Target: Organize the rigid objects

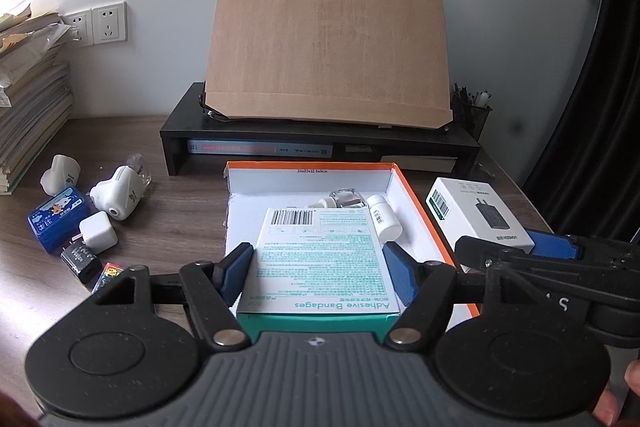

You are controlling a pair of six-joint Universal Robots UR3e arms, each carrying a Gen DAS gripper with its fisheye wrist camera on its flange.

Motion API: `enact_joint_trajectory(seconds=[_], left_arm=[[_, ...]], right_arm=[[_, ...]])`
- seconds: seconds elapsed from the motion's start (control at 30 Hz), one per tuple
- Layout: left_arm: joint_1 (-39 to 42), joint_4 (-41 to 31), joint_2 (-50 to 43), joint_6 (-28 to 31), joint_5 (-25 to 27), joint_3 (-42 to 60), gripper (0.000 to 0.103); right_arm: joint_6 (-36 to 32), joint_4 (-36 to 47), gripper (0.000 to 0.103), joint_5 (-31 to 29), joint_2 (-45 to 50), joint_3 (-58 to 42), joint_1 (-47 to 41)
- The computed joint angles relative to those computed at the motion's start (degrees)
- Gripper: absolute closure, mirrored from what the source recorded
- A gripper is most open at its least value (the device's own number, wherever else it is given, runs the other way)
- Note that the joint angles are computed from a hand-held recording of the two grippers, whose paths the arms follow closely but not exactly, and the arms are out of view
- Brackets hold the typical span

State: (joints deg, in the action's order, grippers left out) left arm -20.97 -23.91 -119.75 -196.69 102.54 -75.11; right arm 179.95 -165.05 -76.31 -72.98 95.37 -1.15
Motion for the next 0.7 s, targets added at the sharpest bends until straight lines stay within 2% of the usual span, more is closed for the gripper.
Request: enact_joint_trajectory(seconds=[0.7], left_arm=[[1.3, -1.8, 0.3, -0.2, -0.4, 0.2, 0.031]], right_arm=[[-1.2, 2.6, 0.031, 0.2, 3.0, -4.3, 1.1]])
